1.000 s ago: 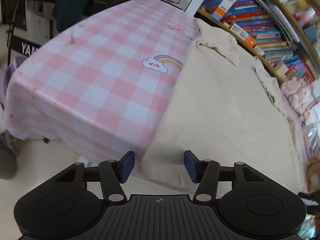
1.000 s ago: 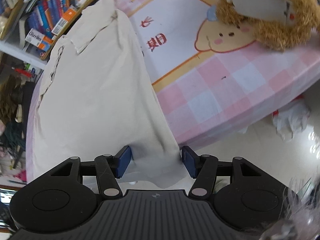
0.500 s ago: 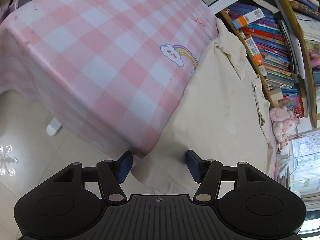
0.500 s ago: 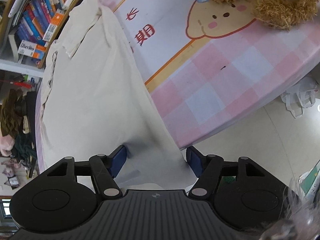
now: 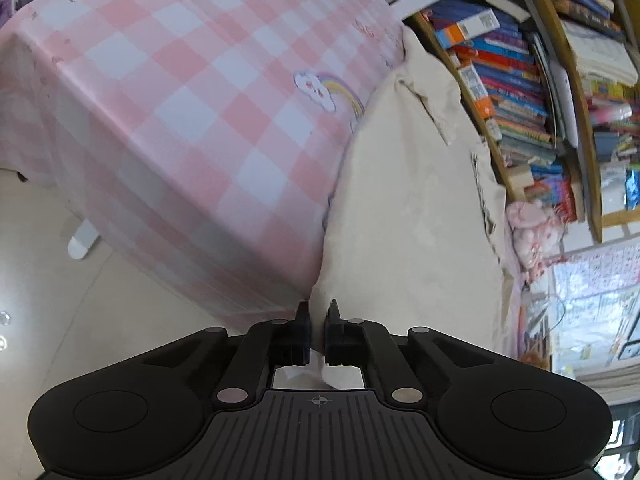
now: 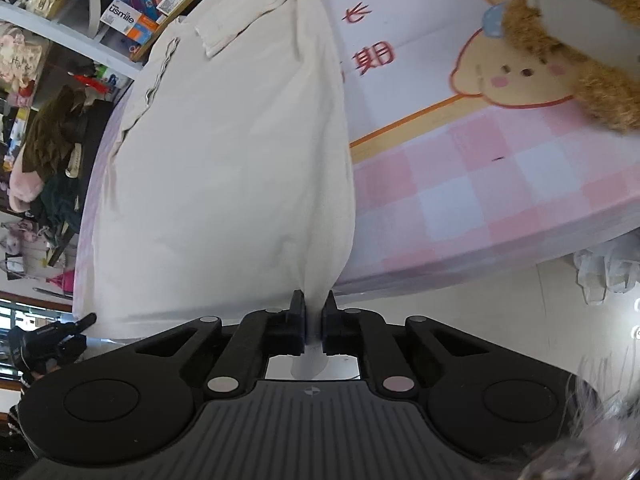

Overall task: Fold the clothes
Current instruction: 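Grasp the shirt hem with the right tool while the left tool grasps the hem too, then lift the hem with both tools and fold it over toward the collar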

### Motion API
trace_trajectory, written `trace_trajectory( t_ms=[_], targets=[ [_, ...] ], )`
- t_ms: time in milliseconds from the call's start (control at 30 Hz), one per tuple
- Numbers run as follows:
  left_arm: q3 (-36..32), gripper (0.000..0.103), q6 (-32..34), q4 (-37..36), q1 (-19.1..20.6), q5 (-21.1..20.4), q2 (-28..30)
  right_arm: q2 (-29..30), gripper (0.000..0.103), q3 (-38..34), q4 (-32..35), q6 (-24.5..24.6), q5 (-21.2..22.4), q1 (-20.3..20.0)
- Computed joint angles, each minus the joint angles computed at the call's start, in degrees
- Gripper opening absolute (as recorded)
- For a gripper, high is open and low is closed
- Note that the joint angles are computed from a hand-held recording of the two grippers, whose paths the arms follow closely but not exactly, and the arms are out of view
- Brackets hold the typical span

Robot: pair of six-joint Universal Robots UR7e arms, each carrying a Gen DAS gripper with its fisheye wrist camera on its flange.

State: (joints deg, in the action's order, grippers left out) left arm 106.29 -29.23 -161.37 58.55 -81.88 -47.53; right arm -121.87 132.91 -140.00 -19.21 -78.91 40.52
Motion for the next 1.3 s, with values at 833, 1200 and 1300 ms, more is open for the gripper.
trace_trajectory(
  t_ms=[833,1200,1300],
  targets=[
    [1.5,0.005,0.9,4.4,-1.9,1.5,-1.7,-4.7,0.007,1.8,3.6,-6.1,5.0,-5.8],
    [6.8,0.005,-1.1,8.0,-0.7,-2.5,-6.1,-14.0,0.007,3.9,14.2,-9.4,4.6,-11.7],
    [8.0,0.005,-1.4,9.0,-0.2,-3.1,-7.2,-16.1,0.007,4.5,17.7,-10.7,4.5,-13.5]
  ],
)
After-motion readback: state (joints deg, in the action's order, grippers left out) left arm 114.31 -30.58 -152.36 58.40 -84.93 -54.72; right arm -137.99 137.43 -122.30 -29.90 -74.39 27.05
